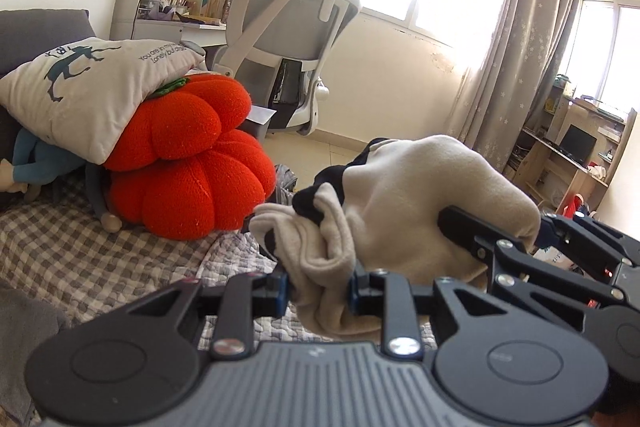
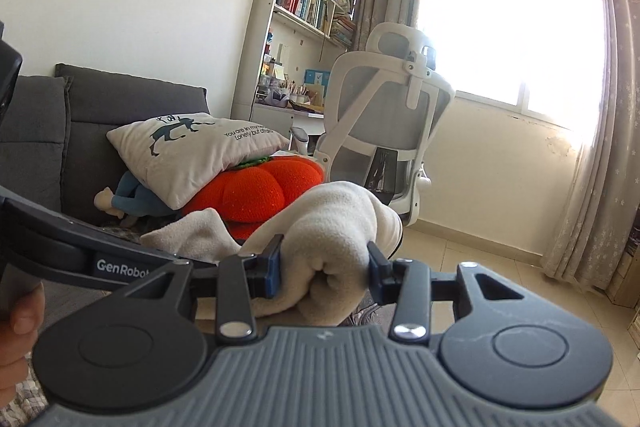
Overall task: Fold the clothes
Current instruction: 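Lift the shirt end with both grippers and fold it over the shirt body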
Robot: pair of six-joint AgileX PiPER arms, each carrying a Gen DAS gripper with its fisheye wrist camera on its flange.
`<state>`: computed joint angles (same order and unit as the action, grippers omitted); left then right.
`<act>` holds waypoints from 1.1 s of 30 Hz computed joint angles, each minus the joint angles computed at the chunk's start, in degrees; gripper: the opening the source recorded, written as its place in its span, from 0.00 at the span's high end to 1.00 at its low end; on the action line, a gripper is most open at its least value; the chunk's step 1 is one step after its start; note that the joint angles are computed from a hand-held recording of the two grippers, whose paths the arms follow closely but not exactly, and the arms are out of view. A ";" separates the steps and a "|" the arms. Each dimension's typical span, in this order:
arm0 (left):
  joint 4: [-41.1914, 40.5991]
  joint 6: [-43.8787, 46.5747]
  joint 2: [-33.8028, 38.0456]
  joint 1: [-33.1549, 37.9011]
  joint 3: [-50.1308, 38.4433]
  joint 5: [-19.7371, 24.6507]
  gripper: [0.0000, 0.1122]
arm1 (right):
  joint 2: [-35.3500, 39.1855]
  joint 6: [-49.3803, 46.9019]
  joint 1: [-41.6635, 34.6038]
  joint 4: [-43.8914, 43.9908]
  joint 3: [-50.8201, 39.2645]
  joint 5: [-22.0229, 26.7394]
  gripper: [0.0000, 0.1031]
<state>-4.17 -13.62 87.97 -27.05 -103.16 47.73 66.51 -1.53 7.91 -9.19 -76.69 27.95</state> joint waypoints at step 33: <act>22.02 -19.48 -14.08 39.56 41.84 -33.99 0.75 | 67.66 -28.60 22.65 40.74 -78.86 20.63 0.58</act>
